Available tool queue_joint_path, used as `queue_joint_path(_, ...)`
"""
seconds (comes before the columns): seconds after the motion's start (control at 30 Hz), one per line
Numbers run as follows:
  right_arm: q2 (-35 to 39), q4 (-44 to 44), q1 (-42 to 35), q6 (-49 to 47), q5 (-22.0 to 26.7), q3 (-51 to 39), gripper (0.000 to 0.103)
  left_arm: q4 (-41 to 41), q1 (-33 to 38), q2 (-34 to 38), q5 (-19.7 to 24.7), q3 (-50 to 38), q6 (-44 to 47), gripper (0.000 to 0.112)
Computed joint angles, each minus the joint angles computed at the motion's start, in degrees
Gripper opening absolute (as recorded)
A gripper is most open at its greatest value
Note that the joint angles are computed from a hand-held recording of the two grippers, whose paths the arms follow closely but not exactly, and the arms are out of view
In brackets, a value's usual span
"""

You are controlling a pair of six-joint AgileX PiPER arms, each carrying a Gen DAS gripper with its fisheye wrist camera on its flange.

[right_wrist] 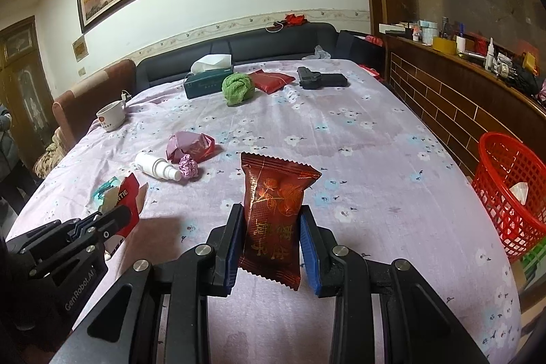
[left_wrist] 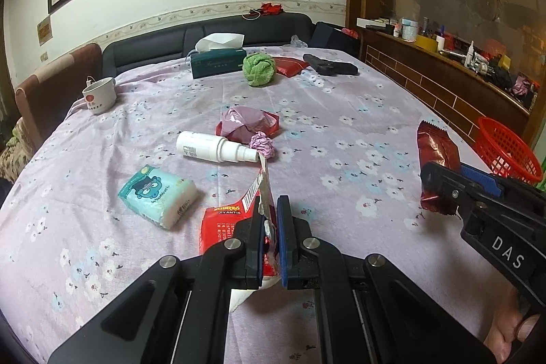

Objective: Collect trash
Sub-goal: 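Lift both held wrappers and carry them toward the red wastebasket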

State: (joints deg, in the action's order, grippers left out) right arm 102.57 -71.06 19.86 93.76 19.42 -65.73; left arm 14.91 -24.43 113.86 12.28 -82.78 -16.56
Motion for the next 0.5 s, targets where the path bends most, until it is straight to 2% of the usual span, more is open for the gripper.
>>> queue_joint_path(0.5, -1.3, -3.1, -1.0, 3.6, -2.3, 2.3, 0.034, 4.8, -1.6, 0.7, 1.4, -1.1, -4.0, 0.006)
